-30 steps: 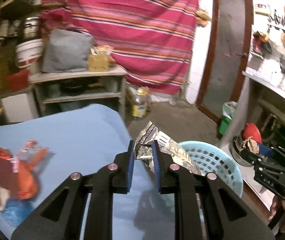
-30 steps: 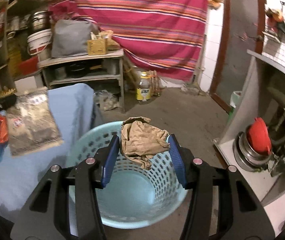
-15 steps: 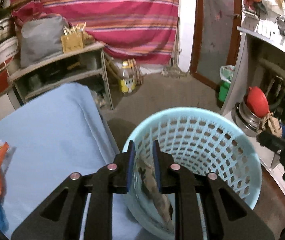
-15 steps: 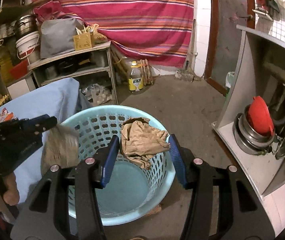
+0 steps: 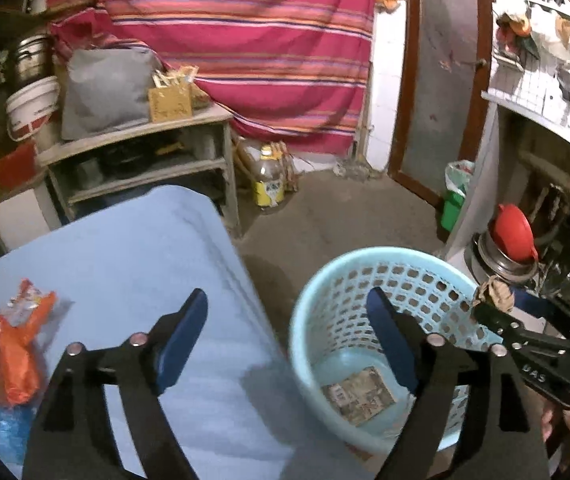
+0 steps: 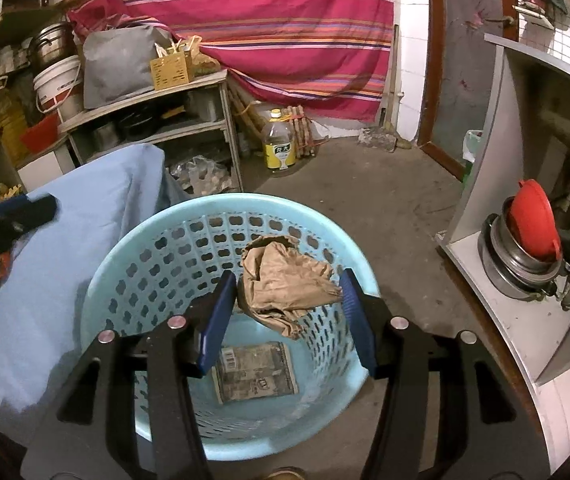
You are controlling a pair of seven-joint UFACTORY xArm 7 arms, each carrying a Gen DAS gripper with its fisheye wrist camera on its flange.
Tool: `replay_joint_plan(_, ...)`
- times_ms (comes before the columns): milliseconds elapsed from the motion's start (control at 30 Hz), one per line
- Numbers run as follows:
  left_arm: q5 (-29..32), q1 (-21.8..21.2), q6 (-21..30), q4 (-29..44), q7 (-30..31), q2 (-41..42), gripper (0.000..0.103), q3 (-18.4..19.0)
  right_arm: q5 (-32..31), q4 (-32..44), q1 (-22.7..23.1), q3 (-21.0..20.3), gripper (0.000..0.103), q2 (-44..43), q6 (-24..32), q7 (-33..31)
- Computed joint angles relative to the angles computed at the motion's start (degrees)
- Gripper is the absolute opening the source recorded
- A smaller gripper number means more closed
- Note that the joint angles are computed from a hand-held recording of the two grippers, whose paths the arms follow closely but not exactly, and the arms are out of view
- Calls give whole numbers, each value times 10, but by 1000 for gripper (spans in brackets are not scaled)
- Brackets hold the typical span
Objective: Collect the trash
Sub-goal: 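Open the left tool to drop the wrapper while the right tool drops the brown paper, then move back to the table and grasp the beige napkin with the left tool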
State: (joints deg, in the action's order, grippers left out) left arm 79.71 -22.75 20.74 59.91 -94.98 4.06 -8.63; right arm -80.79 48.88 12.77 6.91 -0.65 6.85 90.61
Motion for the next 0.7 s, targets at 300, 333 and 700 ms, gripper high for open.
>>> replay_joint_plan(300,-6,49,10,-101,-14,-108,94,-11,-12,38,31,8,79,24,30,31)
replay_joint_plan(333,-5,58,5,-115,-19,-123,94,-12,-7,40,35,10,82,24,36,31)
replay_joint_plan(700,16,161,8,-287,-52,-311,97,-16,-29,80,95,34,99,51,106,114)
